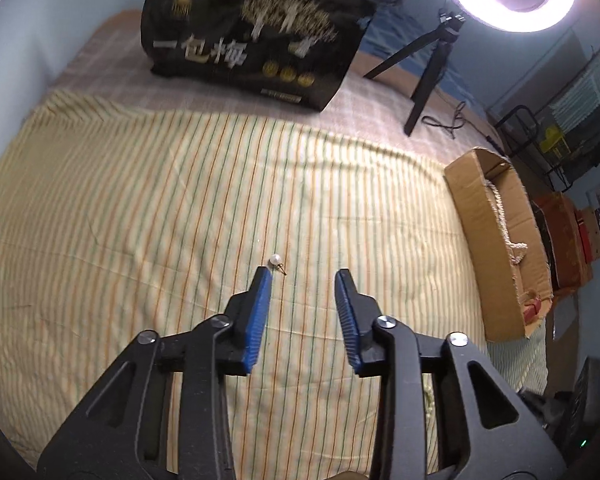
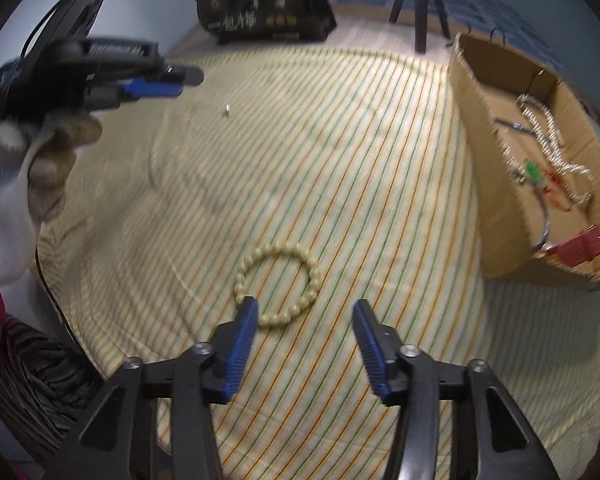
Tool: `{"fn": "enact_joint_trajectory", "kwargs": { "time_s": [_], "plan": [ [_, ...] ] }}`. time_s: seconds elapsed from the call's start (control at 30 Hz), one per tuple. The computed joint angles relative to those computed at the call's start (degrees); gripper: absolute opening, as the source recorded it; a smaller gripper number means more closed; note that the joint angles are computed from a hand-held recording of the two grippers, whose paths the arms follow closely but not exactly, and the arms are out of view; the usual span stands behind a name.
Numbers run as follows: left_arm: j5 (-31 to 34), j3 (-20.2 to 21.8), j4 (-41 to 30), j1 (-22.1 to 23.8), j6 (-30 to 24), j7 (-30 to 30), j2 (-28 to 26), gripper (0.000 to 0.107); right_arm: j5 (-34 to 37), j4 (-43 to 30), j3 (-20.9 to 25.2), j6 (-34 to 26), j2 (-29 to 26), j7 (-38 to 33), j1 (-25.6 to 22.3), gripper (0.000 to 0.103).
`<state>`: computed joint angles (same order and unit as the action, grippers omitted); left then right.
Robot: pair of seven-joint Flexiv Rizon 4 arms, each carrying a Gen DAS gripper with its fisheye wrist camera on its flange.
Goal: Organize jewelry
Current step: 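Close the left tool on the second pearl earring while the right tool grips the cream beaded bracelet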
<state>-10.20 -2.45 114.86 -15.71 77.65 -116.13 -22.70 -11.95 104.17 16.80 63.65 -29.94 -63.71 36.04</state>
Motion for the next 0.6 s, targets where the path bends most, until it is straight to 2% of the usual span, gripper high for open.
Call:
{"fn": "enact_joint_trajectory", "kwargs": {
  "time_s": [0.13,0.5,0.6],
  "plan": [
    [0.8,1.1,-2.2,-0.6,-2.2,-1.4,-2.2,0.025,2.4,-1.0,1.4,-1.2,-1.0,-1.7,-1.4,0.037],
    [1.8,2.0,-5.8,-0.8,-4.0,-4.0,-6.1,0.025,6.6,-3.6,2.5,-1.6,-2.4,-3.8,-2.5,0.028],
    [1.9,2.0,-6.6,-0.7,-4.5,-4.3,-6.9,0.019,6.8,-4.0,2.4,-1.9,-2.5,-4.3,-2.4,0.026]
  ]
}}
